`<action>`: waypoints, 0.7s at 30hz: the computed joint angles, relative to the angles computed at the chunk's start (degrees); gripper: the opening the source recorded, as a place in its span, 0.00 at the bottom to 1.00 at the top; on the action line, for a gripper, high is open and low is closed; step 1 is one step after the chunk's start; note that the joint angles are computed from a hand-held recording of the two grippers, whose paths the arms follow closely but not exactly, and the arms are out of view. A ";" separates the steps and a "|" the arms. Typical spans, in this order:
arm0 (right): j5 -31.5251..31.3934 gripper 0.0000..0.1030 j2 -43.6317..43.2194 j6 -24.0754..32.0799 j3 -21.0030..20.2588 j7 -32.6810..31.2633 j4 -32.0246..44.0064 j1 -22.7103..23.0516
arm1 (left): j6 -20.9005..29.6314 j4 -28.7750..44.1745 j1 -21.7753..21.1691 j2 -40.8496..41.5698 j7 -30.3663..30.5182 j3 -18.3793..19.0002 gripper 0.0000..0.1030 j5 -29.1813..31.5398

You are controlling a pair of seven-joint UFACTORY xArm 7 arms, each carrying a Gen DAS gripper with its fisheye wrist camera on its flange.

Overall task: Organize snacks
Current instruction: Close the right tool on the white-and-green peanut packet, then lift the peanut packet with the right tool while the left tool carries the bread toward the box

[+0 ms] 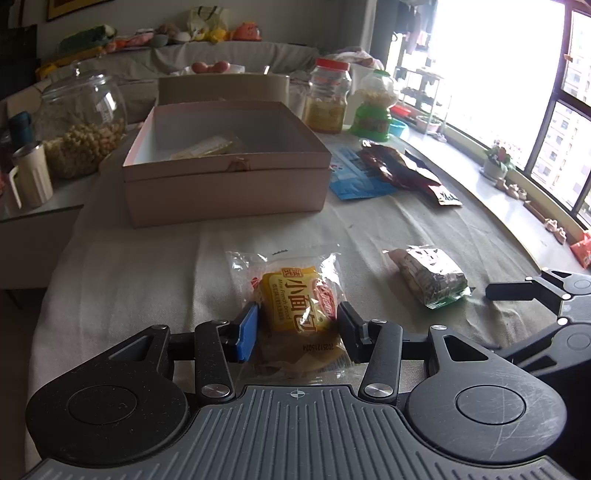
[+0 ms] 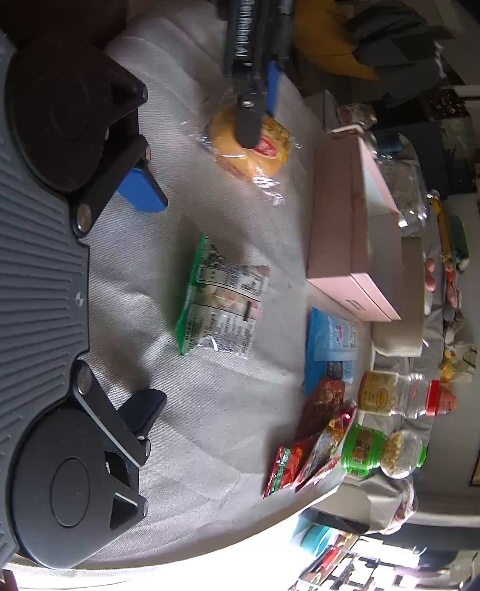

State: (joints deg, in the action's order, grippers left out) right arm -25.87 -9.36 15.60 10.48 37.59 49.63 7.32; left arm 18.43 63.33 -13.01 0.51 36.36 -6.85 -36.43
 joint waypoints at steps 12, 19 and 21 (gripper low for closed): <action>-7.15 0.77 8.76 3.74 -1.58 9.86 10.95 0.46 | 0.27 -0.45 -0.09 -0.47 2.65 0.26 0.51 -2.78; -2.83 0.56 5.30 4.94 -3.37 0.16 9.79 3.96 | 6.53 -1.21 0.67 -3.24 3.49 1.42 0.48 -5.71; 0.01 0.56 2.41 4.16 -3.47 -2.94 8.20 4.01 | 9.13 -1.94 0.43 -5.08 5.81 2.33 0.46 -7.78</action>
State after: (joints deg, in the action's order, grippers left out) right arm -25.85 -6.95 19.76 7.01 34.65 57.84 11.32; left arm 27.56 61.39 -12.58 -4.57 42.17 -4.52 -44.22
